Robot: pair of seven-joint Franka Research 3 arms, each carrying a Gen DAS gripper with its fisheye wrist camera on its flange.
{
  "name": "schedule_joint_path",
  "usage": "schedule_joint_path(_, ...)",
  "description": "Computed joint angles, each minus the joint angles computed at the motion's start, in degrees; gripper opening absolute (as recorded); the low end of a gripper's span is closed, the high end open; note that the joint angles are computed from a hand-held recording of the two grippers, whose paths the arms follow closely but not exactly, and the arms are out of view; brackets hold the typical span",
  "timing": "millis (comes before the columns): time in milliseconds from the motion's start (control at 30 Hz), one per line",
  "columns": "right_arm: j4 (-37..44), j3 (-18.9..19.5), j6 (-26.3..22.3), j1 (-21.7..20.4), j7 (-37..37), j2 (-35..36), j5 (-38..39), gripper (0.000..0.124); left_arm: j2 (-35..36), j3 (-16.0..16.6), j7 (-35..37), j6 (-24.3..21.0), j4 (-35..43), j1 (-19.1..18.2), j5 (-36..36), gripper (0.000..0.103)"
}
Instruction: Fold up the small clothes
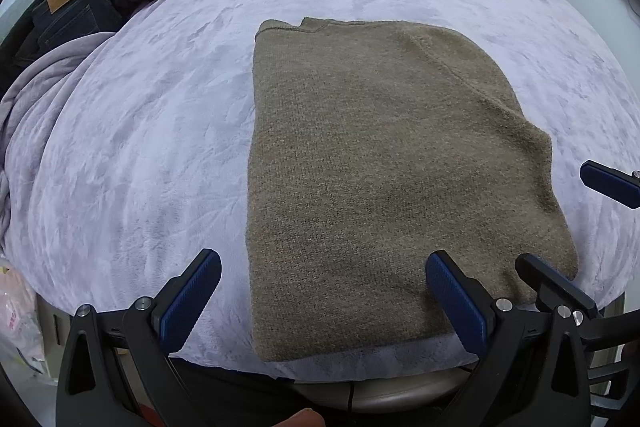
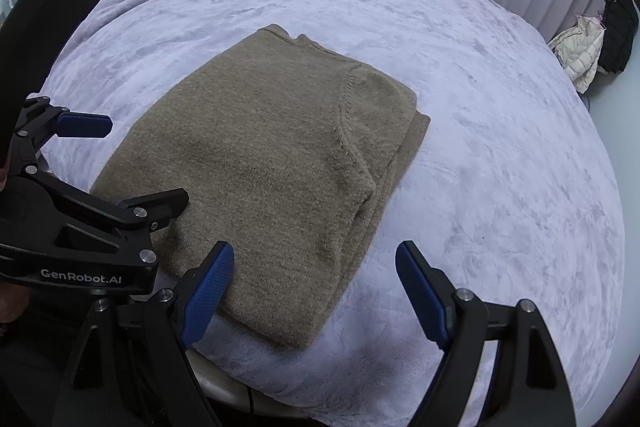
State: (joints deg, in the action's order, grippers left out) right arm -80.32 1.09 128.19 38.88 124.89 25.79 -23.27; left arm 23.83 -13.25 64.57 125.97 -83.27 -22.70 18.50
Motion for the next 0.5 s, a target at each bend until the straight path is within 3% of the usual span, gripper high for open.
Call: schedule_joint_path(500,-4.06,0.14,3.77,-0.95,-0.02,-2.21,0.47,0.085,0.63,0.45,-1.20,-1.44,1.66,-1.73,2.81,0.103)
